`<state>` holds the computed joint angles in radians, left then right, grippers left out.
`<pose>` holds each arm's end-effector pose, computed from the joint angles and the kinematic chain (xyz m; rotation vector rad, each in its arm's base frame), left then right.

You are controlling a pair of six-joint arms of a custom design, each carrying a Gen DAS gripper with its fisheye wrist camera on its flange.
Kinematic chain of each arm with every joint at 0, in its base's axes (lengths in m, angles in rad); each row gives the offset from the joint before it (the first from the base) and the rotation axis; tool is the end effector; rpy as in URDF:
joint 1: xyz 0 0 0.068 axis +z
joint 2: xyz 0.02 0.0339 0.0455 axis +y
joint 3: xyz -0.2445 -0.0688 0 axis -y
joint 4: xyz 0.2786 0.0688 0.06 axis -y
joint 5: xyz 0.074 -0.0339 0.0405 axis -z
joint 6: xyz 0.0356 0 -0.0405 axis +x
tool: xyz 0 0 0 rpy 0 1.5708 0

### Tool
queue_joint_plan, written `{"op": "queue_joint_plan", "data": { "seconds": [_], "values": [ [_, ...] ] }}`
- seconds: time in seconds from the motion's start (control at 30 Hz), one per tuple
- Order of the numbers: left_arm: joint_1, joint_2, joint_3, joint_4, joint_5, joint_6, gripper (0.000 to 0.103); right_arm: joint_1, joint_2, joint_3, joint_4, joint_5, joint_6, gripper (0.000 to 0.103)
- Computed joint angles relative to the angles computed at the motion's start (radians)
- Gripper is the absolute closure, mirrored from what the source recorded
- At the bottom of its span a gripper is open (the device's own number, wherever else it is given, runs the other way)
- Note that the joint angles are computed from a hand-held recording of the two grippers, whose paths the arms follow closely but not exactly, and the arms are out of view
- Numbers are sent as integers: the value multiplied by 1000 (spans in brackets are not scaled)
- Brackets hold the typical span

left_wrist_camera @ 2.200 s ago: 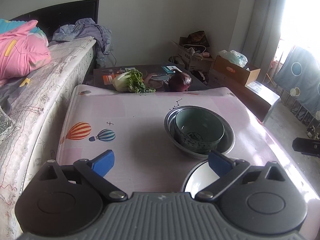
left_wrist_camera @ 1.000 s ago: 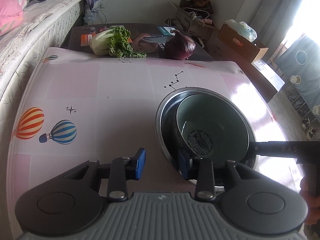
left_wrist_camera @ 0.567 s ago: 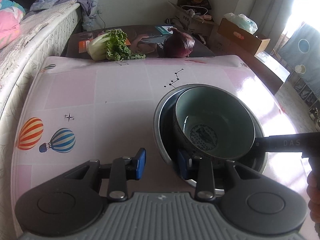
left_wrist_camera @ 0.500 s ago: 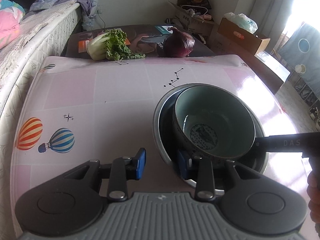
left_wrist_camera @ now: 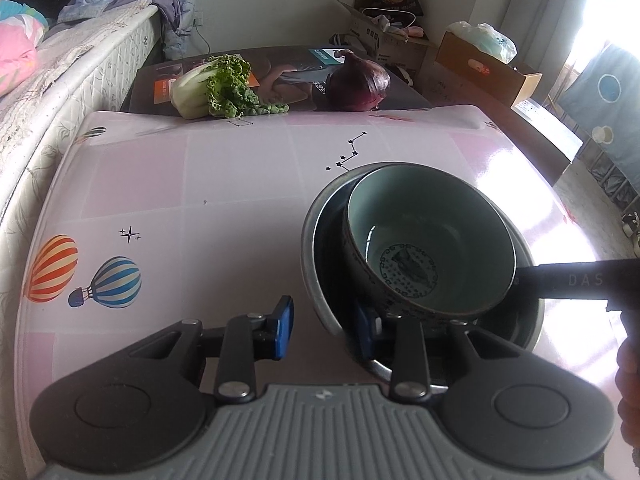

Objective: Organize plates and bowls
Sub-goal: 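Close both grippers on the steel bowl rim and lift it with the green bowl, then carry the steel bowl and green bowl with both grippers over the white plate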

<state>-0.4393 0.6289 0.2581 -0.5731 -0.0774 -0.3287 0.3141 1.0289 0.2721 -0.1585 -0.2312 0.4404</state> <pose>0.1531 -0.0689 0.1236 0.1079 2.5218 -0.2159 0.1914 0.0707 0.0892 0.0605 2.5525 0.5950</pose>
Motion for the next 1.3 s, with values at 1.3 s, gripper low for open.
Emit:
{"op": "queue_joint_plan", "data": {
  "seconds": [1.3],
  "values": [
    [55,126,27,59,79,3,81,-13,119,28,131,-54,-11,90]
  ]
}}
